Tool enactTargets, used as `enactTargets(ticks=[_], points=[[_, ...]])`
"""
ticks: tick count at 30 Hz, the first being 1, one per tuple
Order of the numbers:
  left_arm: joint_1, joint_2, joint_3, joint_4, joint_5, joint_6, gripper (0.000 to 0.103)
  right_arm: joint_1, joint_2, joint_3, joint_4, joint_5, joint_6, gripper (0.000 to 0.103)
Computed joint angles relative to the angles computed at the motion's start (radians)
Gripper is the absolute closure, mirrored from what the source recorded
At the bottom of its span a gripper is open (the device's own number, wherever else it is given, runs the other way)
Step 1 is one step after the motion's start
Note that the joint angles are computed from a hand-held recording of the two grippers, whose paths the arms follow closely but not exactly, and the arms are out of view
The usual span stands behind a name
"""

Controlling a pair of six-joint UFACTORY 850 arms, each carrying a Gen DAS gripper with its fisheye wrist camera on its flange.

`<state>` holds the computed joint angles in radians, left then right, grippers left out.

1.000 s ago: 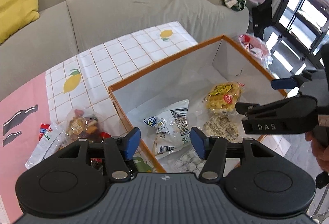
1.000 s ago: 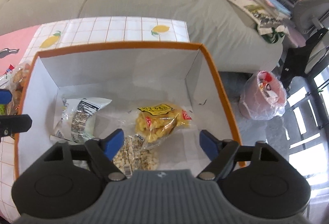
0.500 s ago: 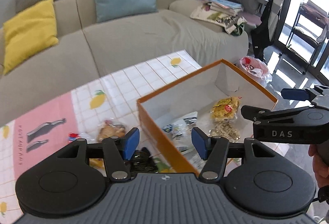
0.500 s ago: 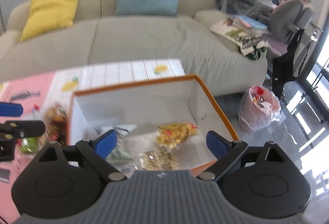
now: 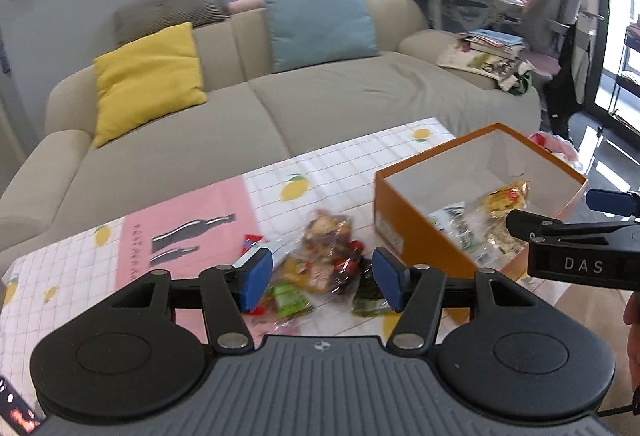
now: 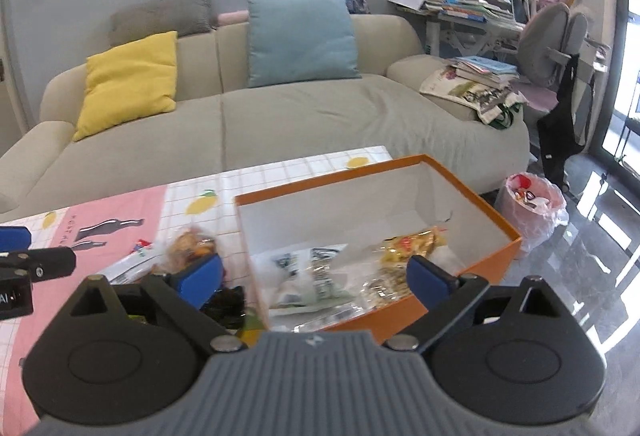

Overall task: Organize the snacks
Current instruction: 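Lift both tools out of the box back toward the snack pile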

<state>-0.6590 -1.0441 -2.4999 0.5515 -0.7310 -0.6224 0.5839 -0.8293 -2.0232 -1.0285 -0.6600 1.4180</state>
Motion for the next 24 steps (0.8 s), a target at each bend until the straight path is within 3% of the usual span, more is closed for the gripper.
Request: enactTargets(ticks=[3,11,19,22,24], points=[[0.012,0.088,0.168,0.013,0.064,-0.073,0.035,0.019,-0.009,-0.001,-0.005,0.006,-0.011,0.005],[0.048,0.213,0.428,0.024,0.176,-0.175,0.037,0.060,-0.047,-0.020,0.009,0.007,-0.054,0.005],[0.077,0.243,0.526,0.003,0.259,-0.167,0.037,0.083,-0.098,-0.052,-0.066,0.032,-0.069,0.009],[0.094,0.230,0.522,-0.089,0.270,-0.095,0.037,0.082,-0.130,-0.091,-0.044,0.055,-0.129,0.011],[0.103,0.226,0.525,-0.112,0.283,-0.071,0.031,0.078,-0.156,-0.126,-0.014,0.069,-0.183,0.013]])
